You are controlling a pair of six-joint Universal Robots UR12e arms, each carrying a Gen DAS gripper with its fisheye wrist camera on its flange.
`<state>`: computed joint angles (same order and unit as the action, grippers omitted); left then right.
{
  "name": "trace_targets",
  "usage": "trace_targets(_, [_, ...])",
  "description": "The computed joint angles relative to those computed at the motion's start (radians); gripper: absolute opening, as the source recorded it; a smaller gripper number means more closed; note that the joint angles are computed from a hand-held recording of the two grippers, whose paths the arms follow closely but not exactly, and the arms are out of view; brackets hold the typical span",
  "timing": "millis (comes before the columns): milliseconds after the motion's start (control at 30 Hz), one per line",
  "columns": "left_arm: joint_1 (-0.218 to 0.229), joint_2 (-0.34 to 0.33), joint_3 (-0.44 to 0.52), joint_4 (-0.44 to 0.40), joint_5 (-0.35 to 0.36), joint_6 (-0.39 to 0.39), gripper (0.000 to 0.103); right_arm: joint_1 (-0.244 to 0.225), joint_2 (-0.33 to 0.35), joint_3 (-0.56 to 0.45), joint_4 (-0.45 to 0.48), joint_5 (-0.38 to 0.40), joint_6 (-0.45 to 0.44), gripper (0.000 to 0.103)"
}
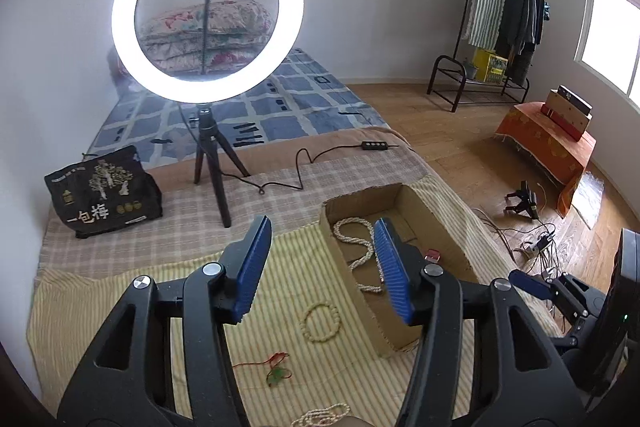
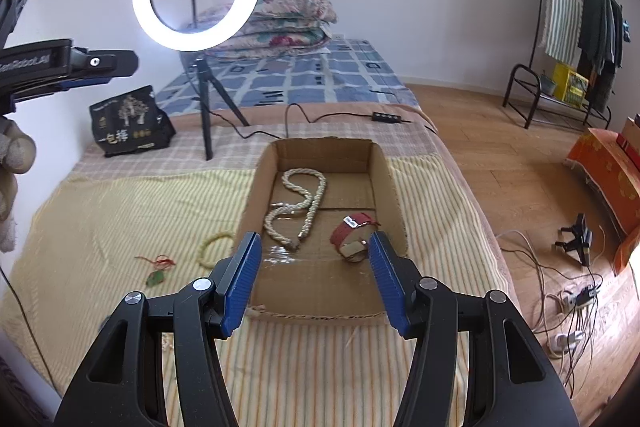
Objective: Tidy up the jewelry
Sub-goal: 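Withdraw both tools, moving the right toward the pearl bead strand and left toward the blue bangle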
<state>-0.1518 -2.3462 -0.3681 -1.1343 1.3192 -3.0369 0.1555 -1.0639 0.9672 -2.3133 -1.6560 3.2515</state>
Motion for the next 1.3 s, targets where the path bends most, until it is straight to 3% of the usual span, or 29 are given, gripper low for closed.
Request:
trace_targets(300, [0.056,0.212,-0.380,0.143,0.011,0.023,0.064,0.019,-0.013,0.029,0.006,0.080,-0.153,0.055])
trace_targets(400, [0.070,0.258,-0.469,0.157,0.015,0.029,0.064,0.030,-0.013,0.031,0.025,0.097,-0.223,0.058])
trace_targets(500, [0.082,0.295,-0.548,0.155,0.018,0.042,0.064,0.036,-0.016,0.042,0.031,0.133,-0.275,0.067])
trace_targets(600, [0.095,0.324,-0.616,0.139,0.016,0.048,0.064,0.042,-0.019,0.056,0.049,0.174,-0.332,0.067])
trace_targets(800, [0.112,0.348,-0.693,0.066,-0.007,0.035,0.064,0.057,-0.011,0.057,0.123,0.243,-0.467,0.067])
trace_targets(967, [0.113,0.352,-0.723,0.011,-0.016,0.078,0.061,0.073,0.014,0.018,0.238,0.278,-0.574,0.067])
trace_targets(1133, [0.115,0.345,-0.733,-0.046,-0.018,0.090,0.053,0.086,0.053,-0.036,0.314,0.265,-0.604,0.067])
trace_targets(1300, [0.112,0.335,-0.736,-0.089,-0.013,0.110,0.052,0.094,0.089,-0.084,0.372,0.242,-0.617,0.067])
